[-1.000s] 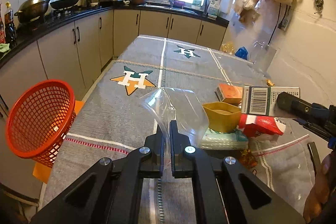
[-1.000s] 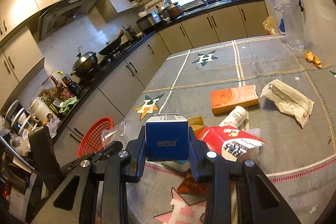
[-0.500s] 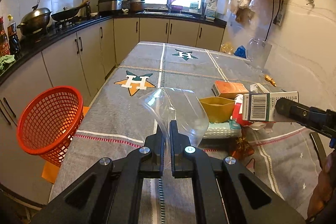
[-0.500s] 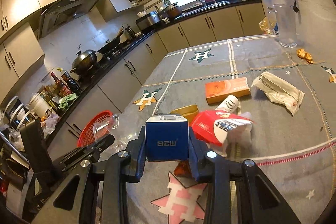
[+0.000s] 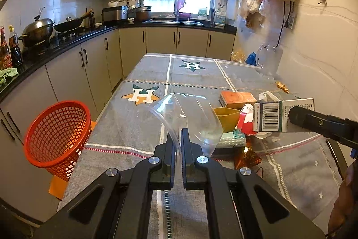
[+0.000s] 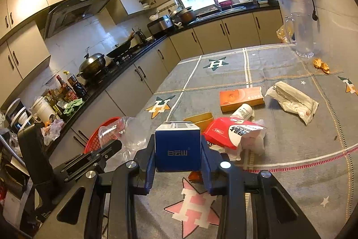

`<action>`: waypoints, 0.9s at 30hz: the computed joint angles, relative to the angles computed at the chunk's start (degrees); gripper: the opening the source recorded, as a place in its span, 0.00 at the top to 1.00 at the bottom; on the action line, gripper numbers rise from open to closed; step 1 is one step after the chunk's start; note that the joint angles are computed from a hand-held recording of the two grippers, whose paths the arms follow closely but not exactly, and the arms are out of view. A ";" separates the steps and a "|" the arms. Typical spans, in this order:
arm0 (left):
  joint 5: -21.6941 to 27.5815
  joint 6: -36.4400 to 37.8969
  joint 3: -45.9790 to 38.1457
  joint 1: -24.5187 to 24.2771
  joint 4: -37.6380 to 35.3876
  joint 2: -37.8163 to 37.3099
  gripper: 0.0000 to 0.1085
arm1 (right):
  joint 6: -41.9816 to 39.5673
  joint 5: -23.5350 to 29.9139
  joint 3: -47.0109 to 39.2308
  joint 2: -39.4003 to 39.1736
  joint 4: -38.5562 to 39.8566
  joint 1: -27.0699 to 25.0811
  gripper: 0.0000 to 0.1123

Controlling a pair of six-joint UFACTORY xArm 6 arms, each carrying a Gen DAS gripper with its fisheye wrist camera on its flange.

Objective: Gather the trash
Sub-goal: 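Carry the bag and box to the red basket and release both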

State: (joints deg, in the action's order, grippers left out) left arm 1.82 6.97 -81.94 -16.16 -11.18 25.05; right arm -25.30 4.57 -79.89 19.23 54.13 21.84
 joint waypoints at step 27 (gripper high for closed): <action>-4.02 -1.93 4.45 2.74 0.37 -3.70 0.96 | 7.44 4.31 -5.09 2.88 -10.61 1.32 0.67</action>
State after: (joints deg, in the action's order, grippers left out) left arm -2.20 5.04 -77.49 -13.42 -10.81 21.35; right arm -17.86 8.89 -84.98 22.11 43.52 23.16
